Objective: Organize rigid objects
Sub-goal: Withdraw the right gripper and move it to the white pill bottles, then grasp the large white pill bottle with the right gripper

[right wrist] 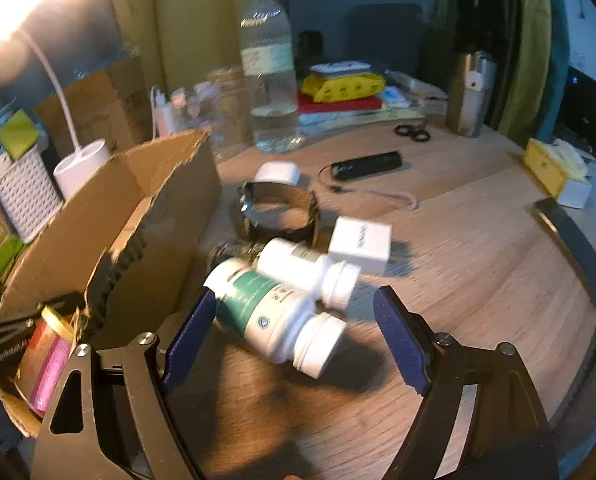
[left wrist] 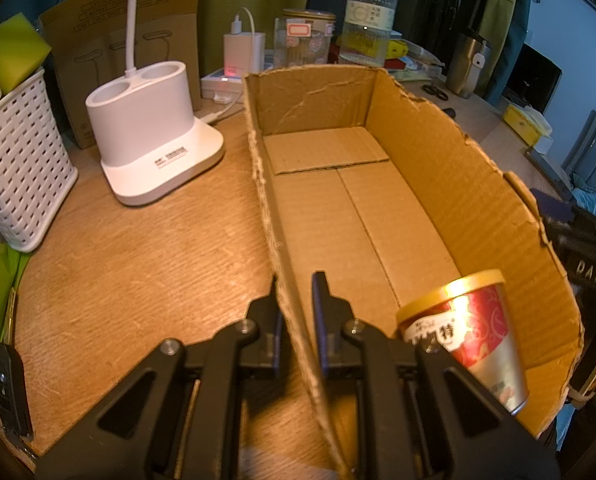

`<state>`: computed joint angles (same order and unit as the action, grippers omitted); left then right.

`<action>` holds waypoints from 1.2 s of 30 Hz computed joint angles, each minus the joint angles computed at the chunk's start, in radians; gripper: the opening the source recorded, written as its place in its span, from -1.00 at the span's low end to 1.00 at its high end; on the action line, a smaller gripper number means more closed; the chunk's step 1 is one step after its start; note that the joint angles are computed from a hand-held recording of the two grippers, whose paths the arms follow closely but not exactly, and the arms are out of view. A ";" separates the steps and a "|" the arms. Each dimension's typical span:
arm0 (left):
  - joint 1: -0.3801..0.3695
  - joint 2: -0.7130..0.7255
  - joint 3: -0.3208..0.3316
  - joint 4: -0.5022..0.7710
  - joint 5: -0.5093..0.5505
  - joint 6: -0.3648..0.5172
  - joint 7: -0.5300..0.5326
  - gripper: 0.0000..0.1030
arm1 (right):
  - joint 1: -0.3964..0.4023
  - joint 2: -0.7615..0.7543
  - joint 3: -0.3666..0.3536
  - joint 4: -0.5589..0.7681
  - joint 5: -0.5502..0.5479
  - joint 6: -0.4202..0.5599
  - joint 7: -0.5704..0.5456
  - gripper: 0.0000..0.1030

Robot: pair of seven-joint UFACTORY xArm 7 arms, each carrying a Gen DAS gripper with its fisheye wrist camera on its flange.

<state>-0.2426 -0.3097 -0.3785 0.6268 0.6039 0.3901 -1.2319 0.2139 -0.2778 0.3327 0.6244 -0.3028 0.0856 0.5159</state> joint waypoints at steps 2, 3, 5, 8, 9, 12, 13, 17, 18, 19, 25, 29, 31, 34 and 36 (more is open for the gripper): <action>-0.001 -0.001 0.000 0.000 -0.001 0.001 0.000 -0.73 | 0.080 0.007 -0.057 -0.003 0.058 0.017 -0.065 0.63; 0.000 0.001 0.001 0.000 0.000 0.000 0.001 -0.73 | 0.099 0.002 -0.068 -0.010 0.077 0.020 -0.081 0.62; 0.000 0.001 0.001 0.001 0.001 0.000 0.000 -0.73 | 0.126 -0.009 -0.083 -0.020 0.110 0.030 -0.106 0.62; -0.001 0.000 0.001 0.000 0.002 0.001 -0.001 -0.73 | 0.159 -0.021 -0.112 -0.029 0.154 0.035 -0.163 0.62; -0.002 -0.001 0.001 0.000 0.001 0.001 -0.001 -0.73 | 0.162 -0.022 -0.116 -0.030 0.161 0.033 -0.180 0.61; -0.002 0.000 0.001 0.000 0.001 0.000 -0.001 -0.73 | 0.153 -0.007 -0.109 -0.020 0.163 0.019 -0.215 0.46; -0.002 0.000 0.002 0.000 0.002 -0.001 0.000 -0.73 | 0.144 0.007 -0.100 -0.011 0.155 0.014 -0.223 0.42; -0.001 0.001 0.002 0.000 0.002 -0.001 -0.001 -0.73 | 0.110 0.058 -0.061 0.026 0.119 0.025 -0.213 0.29; -0.002 0.000 0.000 0.000 0.001 0.002 -0.003 -0.73 | 0.100 0.061 -0.052 0.030 0.102 0.026 -0.203 0.28; -0.001 0.001 0.001 0.000 0.002 0.000 -0.002 -0.73 | 0.098 0.062 -0.049 0.032 0.093 0.029 -0.198 0.27; -0.001 0.001 0.002 0.000 0.004 0.000 -0.003 -0.73 | 0.101 0.055 -0.050 0.020 0.074 0.016 -0.196 0.04; -0.001 0.001 0.001 0.001 0.005 0.001 -0.004 -0.73 | 0.069 0.040 -0.016 0.009 0.024 -0.009 -0.164 -0.09; -0.002 0.001 0.002 0.000 0.005 0.001 -0.003 -0.73 | 0.050 0.031 -0.001 0.005 0.005 -0.017 -0.145 -0.10; -0.002 0.001 0.001 0.001 0.005 0.002 -0.005 -0.73 | 0.022 0.007 0.022 -0.005 -0.017 -0.025 -0.115 -0.11; -0.003 0.000 0.000 0.000 0.004 0.002 -0.005 -0.73 | 0.009 -0.009 0.031 -0.010 -0.024 -0.027 -0.101 -0.14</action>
